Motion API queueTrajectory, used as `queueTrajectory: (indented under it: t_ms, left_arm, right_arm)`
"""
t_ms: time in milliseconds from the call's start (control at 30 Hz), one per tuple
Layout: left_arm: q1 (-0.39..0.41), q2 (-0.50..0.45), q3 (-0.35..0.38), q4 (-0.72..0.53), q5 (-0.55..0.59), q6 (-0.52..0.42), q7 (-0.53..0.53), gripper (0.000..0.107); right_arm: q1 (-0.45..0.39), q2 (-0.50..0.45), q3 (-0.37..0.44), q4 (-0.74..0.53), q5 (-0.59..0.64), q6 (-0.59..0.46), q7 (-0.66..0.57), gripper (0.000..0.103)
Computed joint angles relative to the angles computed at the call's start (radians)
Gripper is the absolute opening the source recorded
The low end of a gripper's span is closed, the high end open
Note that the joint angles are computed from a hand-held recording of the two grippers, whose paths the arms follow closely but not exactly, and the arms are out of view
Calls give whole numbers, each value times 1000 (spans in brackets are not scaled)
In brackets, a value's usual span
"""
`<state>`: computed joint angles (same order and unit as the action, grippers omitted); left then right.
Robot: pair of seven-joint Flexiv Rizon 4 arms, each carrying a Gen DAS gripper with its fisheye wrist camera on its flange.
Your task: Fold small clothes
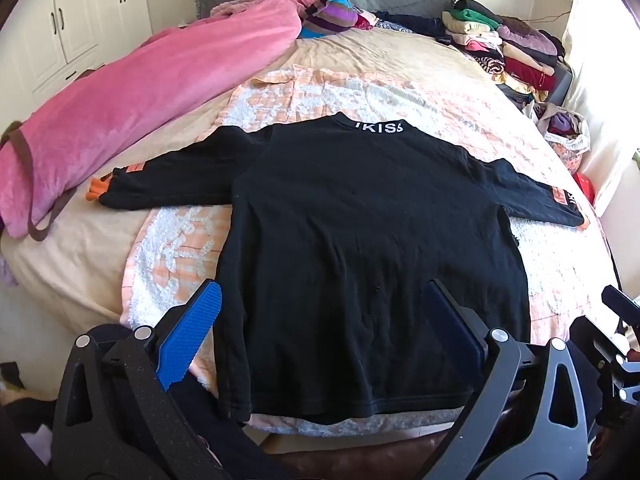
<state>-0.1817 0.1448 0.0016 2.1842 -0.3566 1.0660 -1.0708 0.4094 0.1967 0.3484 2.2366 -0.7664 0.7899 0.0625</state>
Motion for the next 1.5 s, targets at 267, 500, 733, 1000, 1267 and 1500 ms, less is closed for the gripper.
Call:
queueTrajectory:
  t_ms: [267,500,733,1000,1267,1500]
  left_arm:
    - [-1,2,0,3,2,4,-3,94]
    - [-1,0,0,1,0,4,0,94]
    - [-1,-7,0,-7,-10,-3,4,94]
    - [-8,-41,-17,-17,-8,23,-6,94]
    - [-11,-135,-50,-105,42,44,-63,94]
    - [-24,-208,-71,-166,-18,101,-57,94]
  right_arm:
    - [1,0,1,-1,3,-5,0,99]
    - [0,1,2,0,-5,-7,7,99]
    - [-8,0,-5,5,-13,-3,15,99]
    - [-41,0,-31,9,-7,6,0,99]
    - [-79,-11,-55,-12,-18,-23,-24,99]
    - [-122,-14,-79,-22,-39,-28,-33,99]
